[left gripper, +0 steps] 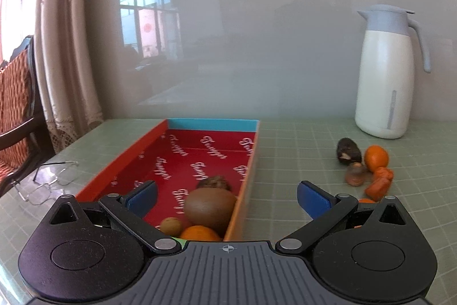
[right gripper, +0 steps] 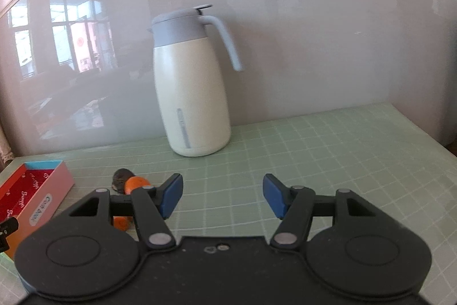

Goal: Organize fruits
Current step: 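Move the left gripper back toward the remaining mandarin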

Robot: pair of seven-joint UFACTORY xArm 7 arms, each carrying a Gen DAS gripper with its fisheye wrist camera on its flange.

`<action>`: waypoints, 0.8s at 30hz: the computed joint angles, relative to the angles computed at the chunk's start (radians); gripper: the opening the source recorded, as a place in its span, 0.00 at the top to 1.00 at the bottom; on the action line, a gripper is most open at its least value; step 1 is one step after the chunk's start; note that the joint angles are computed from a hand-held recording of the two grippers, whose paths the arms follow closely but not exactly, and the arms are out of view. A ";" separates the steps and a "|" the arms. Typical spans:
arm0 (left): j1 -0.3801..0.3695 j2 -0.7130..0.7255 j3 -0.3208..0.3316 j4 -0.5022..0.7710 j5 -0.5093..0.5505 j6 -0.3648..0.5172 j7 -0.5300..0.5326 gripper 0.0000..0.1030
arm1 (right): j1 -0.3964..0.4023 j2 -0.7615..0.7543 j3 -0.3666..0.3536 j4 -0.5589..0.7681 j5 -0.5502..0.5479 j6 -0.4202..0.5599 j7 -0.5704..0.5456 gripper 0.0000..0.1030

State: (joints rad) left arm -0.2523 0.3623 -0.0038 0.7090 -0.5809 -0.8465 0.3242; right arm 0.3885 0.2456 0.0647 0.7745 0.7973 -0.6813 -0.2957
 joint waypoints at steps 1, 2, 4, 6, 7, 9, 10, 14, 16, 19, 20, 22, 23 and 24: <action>-0.002 0.003 -0.002 0.002 0.002 0.000 -0.001 0.00 | -0.002 -0.002 -0.002 -0.004 0.000 -0.001 0.001 0.40; -0.005 0.005 -0.004 0.005 0.001 0.000 -0.002 0.00 | -0.005 -0.005 -0.003 -0.009 -0.002 -0.003 0.002 0.41; -0.012 0.010 -0.007 0.012 -0.001 0.003 -0.002 0.00 | -0.012 -0.009 -0.005 -0.018 -0.007 -0.005 0.006 0.41; -0.018 0.014 -0.011 0.019 0.001 0.012 -0.004 0.00 | -0.020 -0.013 -0.006 -0.028 -0.011 -0.006 0.012 0.41; -0.021 0.017 -0.013 0.022 0.005 0.012 -0.008 0.00 | -0.022 -0.013 -0.007 -0.030 -0.010 -0.006 0.011 0.41; -0.028 0.023 -0.016 0.031 0.013 0.017 -0.011 0.00 | -0.029 -0.016 -0.009 -0.039 -0.015 -0.009 0.015 0.40; -0.034 0.028 -0.016 0.037 0.012 0.021 -0.007 0.00 | -0.034 -0.018 -0.010 -0.043 -0.019 -0.009 0.018 0.41; -0.050 0.041 -0.017 0.059 0.018 0.043 -0.006 0.00 | -0.050 -0.025 -0.014 -0.061 -0.029 -0.012 0.028 0.41; -0.063 0.051 -0.017 0.074 0.019 0.058 0.005 0.00 | -0.058 -0.028 -0.017 -0.069 -0.031 -0.014 0.030 0.41; -0.078 0.066 -0.016 0.097 0.024 0.089 0.012 0.01 | -0.076 -0.040 -0.021 -0.092 -0.045 -0.015 0.044 0.41; -0.086 0.072 -0.015 0.106 0.020 0.099 0.016 0.01 | -0.081 -0.042 -0.022 -0.097 -0.046 -0.016 0.044 0.41; -0.100 0.081 -0.012 0.123 0.015 0.121 0.022 0.01 | -0.090 -0.045 -0.024 -0.107 -0.052 -0.020 0.048 0.40; -0.108 0.086 -0.010 0.132 0.011 0.134 0.026 0.01 | -0.095 -0.047 -0.025 -0.114 -0.054 -0.023 0.051 0.40; -0.116 0.092 -0.008 0.142 0.007 0.145 0.030 0.01 | -0.100 -0.048 -0.026 -0.118 -0.055 -0.022 0.053 0.41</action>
